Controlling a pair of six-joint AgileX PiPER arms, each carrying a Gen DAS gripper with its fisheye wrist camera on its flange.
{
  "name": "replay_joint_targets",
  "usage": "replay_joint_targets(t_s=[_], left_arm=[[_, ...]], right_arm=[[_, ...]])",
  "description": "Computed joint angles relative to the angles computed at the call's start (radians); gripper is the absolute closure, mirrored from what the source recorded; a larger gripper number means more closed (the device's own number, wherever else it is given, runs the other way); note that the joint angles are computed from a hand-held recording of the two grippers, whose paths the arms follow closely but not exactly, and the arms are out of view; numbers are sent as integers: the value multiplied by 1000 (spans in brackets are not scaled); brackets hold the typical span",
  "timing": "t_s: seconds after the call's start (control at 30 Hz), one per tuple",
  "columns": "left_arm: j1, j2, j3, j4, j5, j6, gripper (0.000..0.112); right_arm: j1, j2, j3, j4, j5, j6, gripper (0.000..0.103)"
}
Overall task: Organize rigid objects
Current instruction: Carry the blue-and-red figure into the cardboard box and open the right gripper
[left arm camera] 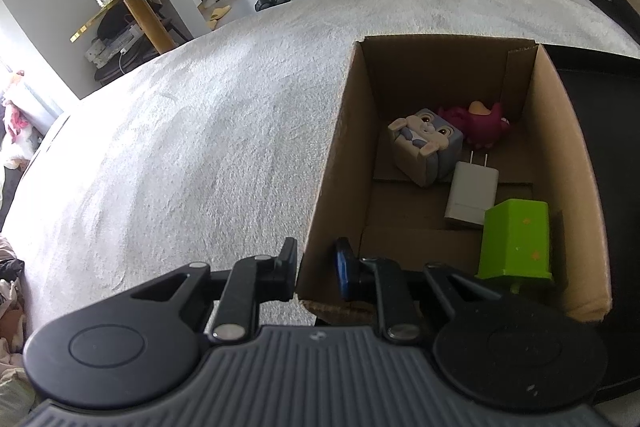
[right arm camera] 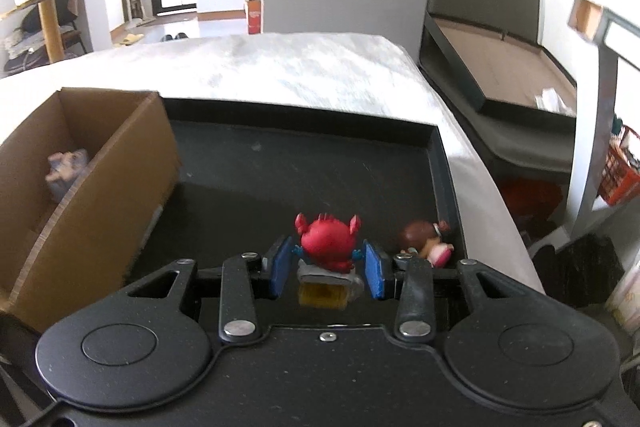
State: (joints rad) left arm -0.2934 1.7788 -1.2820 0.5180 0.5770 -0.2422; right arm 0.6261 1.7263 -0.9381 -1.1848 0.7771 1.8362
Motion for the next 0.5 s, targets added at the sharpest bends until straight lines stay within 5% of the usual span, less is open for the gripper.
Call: replay_joint_targets(t_s=[0.5], left_arm=[[41, 1, -10, -131, -19, 96, 95]], right_arm=[[66, 22, -161, 14, 9, -168, 65]])
